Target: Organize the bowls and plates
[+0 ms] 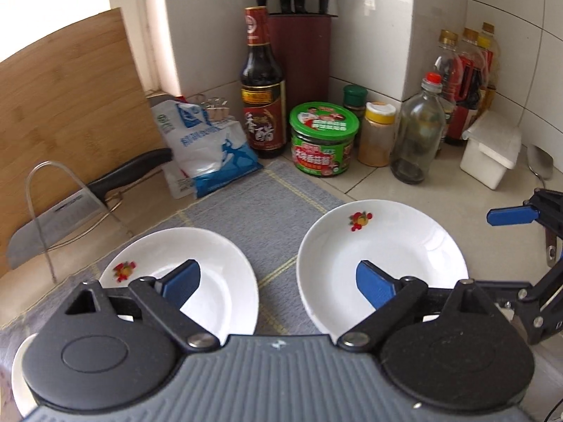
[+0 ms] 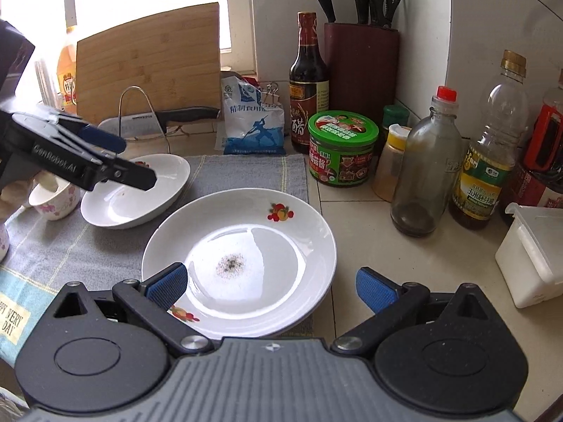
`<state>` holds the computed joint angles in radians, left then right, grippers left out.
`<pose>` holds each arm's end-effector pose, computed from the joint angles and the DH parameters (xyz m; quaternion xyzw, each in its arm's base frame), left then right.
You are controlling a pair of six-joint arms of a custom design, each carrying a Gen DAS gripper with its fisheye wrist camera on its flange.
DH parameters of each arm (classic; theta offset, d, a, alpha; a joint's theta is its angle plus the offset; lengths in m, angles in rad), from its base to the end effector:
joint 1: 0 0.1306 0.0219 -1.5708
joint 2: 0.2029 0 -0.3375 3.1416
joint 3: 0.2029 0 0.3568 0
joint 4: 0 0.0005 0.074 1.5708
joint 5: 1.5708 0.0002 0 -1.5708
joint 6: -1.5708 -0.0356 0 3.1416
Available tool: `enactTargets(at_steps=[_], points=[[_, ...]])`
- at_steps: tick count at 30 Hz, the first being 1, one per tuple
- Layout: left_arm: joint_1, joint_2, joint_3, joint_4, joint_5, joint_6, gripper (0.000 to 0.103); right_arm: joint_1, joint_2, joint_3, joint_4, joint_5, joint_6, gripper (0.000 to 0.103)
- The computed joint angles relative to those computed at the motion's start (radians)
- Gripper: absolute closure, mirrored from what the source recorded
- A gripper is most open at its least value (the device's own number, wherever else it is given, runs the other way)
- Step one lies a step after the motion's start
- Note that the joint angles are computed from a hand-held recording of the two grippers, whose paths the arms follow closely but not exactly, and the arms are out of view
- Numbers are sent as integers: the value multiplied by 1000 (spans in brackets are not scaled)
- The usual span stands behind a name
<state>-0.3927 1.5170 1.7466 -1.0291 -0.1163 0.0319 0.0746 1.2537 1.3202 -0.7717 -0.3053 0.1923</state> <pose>0.4592 -0.1863 0.4670 0.1445 0.9139 -0.0265 0.3784 0.4196 0.0416 0.4195 -0.1826 0.8808 0.1134 0.4219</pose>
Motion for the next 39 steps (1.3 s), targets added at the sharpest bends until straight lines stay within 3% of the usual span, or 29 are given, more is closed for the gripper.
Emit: enactTargets(at_steps=[6,8,14,19,27,36,39], points=[[-23,-141,-210,61,-211,56,8,59,37,48,-15,16,-35,0],[-15,-171,-263,61,-230,78,8,92,49,59,-16,51,-38,0],[39,-236,-401,100,-179,119,8,181,83,113,-52,143,-52,0],[82,-254,-465,162,-129,110,8,241,122,173,-91,212,-53,0],[115,-217,-478,231,-62,107,8,291,181,254,-150,263,-36,0],[105,-165,-451,260,-57,133,7,271,309,397,-200,172,74,0],[102,-150,-440,263,-60,132,3,259,369,465,-232,127,115,0]])
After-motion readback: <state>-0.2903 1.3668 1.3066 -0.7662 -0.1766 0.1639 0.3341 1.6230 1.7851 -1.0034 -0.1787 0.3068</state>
